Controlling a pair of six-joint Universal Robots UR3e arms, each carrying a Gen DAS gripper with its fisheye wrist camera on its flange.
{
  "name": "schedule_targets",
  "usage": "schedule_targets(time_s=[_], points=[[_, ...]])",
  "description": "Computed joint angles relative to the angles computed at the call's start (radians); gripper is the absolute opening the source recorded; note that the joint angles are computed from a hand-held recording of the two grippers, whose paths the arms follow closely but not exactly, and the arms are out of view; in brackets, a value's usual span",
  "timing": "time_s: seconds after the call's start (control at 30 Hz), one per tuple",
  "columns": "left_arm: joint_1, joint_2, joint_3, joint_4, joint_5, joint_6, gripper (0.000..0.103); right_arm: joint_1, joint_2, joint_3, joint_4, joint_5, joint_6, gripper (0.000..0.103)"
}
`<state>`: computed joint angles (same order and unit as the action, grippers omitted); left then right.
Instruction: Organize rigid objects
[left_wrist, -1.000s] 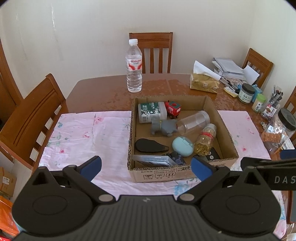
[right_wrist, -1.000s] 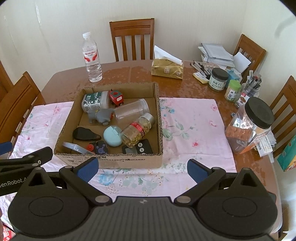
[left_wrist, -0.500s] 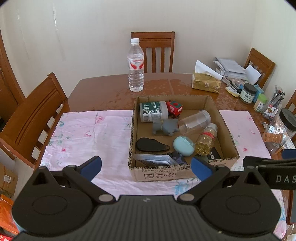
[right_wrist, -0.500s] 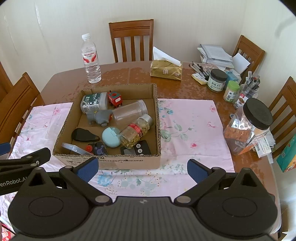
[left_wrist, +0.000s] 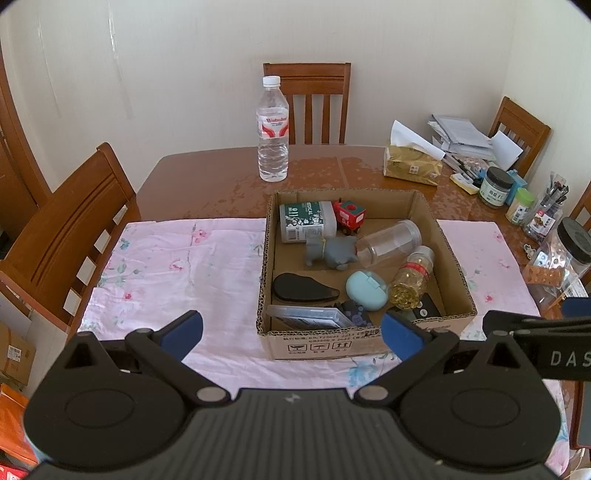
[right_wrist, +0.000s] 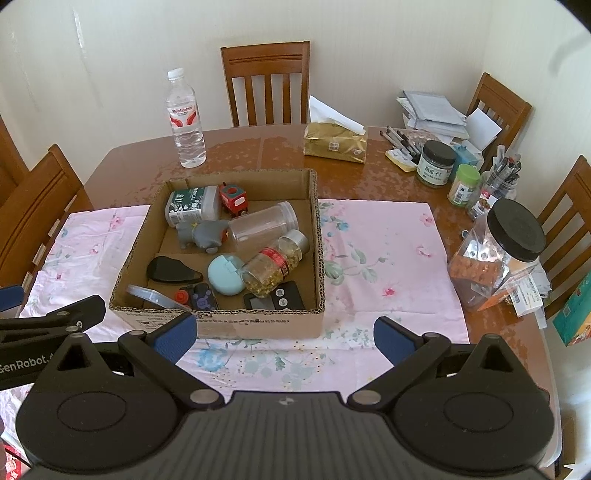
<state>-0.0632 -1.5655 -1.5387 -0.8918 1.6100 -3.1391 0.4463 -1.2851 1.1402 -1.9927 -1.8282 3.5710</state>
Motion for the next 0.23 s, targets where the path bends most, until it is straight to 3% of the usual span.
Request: schedule_targets(time_s=[0.23], points=[[-0.005, 0.003, 0.002, -0.005, 0.008, -0.013, 0.102, 0.000, -0.003, 0.002, 0.000, 0.003, -0.004, 0.103]])
